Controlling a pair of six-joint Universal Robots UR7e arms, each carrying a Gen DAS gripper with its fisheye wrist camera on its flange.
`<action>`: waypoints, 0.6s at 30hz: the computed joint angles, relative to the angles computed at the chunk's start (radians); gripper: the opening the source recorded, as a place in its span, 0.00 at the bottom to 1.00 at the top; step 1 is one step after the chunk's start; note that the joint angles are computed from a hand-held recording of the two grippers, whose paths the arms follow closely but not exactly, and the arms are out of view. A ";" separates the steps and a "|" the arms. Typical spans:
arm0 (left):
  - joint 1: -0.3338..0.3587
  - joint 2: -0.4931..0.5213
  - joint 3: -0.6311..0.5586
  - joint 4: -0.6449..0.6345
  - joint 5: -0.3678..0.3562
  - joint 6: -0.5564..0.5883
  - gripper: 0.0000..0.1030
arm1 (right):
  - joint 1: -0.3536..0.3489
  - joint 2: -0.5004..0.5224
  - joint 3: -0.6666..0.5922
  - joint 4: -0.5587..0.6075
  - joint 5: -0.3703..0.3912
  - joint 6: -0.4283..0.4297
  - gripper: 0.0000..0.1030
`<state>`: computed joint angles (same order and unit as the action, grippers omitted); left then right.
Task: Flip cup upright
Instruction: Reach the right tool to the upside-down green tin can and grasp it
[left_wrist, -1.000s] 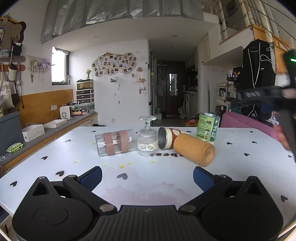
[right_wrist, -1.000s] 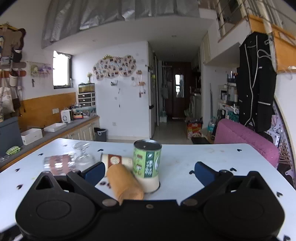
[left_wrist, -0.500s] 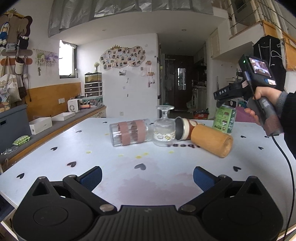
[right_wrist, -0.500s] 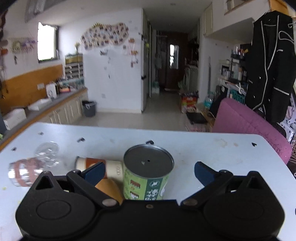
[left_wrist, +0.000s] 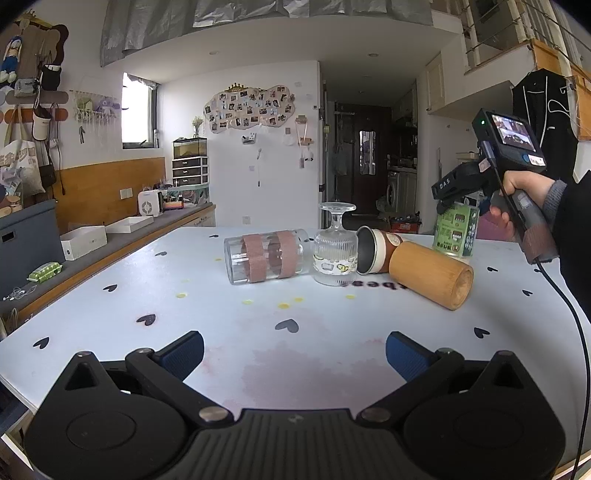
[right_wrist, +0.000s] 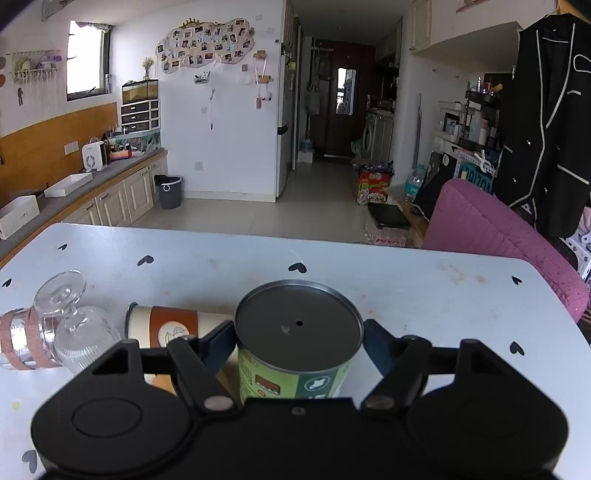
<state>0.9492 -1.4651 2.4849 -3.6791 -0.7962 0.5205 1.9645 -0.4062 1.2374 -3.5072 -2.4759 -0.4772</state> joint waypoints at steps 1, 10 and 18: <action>0.004 0.006 -0.004 -0.006 -0.004 0.003 1.00 | 0.001 0.001 -0.001 -0.015 0.004 -0.010 0.73; -0.004 0.006 -0.001 -0.003 -0.016 -0.003 1.00 | 0.037 -0.047 0.065 -0.204 0.056 -0.095 0.73; -0.020 -0.004 0.026 0.055 -0.074 -0.048 1.00 | 0.085 -0.203 0.393 -0.354 0.087 -0.117 0.73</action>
<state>0.9291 -1.4689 2.5108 -3.6239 -0.8701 0.4728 2.0491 -0.6095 1.6303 -3.8608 -2.3890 -0.5946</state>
